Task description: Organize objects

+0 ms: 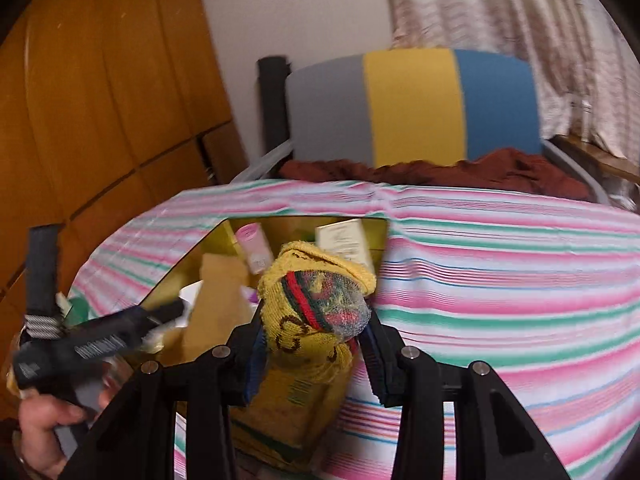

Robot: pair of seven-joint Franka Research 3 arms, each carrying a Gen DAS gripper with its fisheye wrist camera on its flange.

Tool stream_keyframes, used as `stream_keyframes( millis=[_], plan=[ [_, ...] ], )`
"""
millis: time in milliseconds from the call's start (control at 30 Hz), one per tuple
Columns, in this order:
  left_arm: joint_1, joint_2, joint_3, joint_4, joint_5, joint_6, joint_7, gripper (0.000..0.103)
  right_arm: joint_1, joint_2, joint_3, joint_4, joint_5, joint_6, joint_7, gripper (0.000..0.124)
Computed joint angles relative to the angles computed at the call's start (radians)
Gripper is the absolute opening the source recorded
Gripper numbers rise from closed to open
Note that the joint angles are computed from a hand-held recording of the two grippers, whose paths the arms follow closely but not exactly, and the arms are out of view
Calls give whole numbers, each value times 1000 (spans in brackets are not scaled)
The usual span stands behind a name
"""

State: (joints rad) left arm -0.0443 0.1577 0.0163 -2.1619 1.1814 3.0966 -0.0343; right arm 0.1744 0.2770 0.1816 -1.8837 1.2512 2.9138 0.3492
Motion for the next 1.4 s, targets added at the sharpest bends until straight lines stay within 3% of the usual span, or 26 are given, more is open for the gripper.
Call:
stream_keyframes(
  millis=[133, 200, 300, 367, 467, 533, 667, 733, 833, 967, 1100, 1200, 1267, 1333, 1400],
  plan=[
    [3, 44, -24, 23, -127, 1, 129, 98, 30, 47, -5, 65, -123, -5, 69, 42],
    [-24, 40, 1, 26, -125, -1, 122, 96, 49, 81, -16, 108, -223, -9, 150, 42],
    [-78, -8, 68, 18, 92, -41, -115, 98, 87, 143, -54, 188, -402, -37, 304, 42],
    [-68, -59, 62, -12, 188, -85, -224, 102, 118, 194, -91, 254, -515, -67, 415, 42],
    [-27, -125, 46, -56, 322, -87, -388, 103, 159, 278, -143, 371, -664, -126, 567, 42],
    [1, -161, 26, -89, 296, -101, -379, 103, 164, 328, -152, 444, -726, -167, 636, 42],
    [37, -203, -29, -140, 95, -183, -198, 103, 190, 433, -181, 602, -859, -257, 783, 45],
    [56, -212, -55, -149, 55, -208, -165, 103, 206, 489, -198, 685, -926, -296, 846, 50],
    [83, -218, -90, -154, 16, -223, -125, 103, 176, 547, -156, 795, -963, -394, 874, 56],
    [94, -221, -119, -151, -13, -275, -88, 103, 97, 477, -58, 695, -898, -342, 821, 73],
    [99, -221, -125, -153, -24, -266, -79, 103, 29, 368, 4, 534, -792, -260, 733, 74],
    [92, -229, -138, -154, -32, -309, -78, 103, 1, 276, 21, 392, -716, -181, 677, 74],
    [86, -237, -144, -158, -35, -327, -62, 103, -14, 218, 30, 304, -671, -148, 637, 71],
    [80, -247, -155, -161, -12, -367, -67, 103, -20, 166, 37, 223, -631, -111, 589, 53],
    [75, -256, -159, -168, -8, -386, -56, 103, 44, 122, -31, 143, -702, -63, 642, 43]
  ],
)
